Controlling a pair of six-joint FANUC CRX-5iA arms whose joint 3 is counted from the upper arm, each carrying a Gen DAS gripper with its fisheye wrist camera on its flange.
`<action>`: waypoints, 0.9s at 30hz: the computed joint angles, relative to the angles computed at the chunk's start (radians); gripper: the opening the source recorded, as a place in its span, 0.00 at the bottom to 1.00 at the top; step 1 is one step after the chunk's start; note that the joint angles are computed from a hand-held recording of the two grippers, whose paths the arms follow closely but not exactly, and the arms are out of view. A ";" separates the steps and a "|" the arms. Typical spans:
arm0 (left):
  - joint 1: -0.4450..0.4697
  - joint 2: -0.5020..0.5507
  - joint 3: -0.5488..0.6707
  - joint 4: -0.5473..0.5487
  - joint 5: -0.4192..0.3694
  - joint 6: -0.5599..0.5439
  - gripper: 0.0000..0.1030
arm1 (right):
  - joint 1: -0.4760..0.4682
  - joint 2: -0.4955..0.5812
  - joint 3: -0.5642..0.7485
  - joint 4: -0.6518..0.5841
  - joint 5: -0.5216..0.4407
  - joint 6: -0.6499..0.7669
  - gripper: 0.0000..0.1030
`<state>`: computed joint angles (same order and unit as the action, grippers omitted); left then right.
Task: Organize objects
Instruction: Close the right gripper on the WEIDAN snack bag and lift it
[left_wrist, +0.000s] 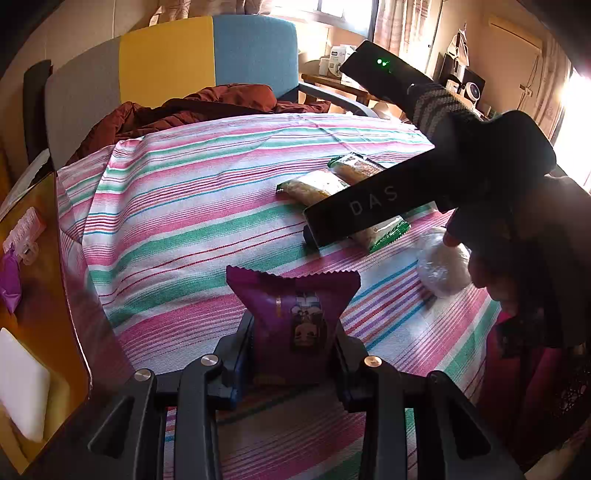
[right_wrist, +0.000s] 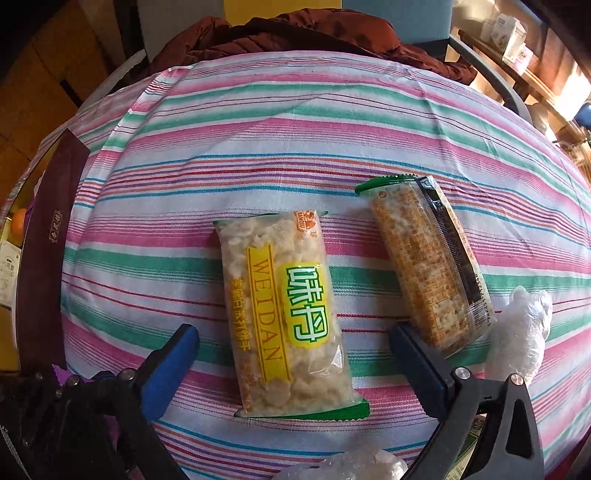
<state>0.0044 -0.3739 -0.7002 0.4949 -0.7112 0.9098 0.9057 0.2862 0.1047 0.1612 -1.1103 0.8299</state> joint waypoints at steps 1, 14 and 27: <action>0.000 0.000 0.000 0.000 0.000 0.000 0.35 | 0.000 -0.001 0.000 -0.001 -0.002 0.000 1.00; -0.001 -0.002 -0.001 0.000 0.002 0.001 0.35 | 0.008 0.000 -0.003 0.015 -0.007 0.015 0.99; -0.013 0.010 0.055 -0.086 -0.047 0.079 0.34 | 0.023 -0.029 -0.040 0.097 0.054 -0.006 0.45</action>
<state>-0.0089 -0.3643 -0.6450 0.4088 -0.7587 0.9888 0.9287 0.2569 0.0649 0.2583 -1.0567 0.8240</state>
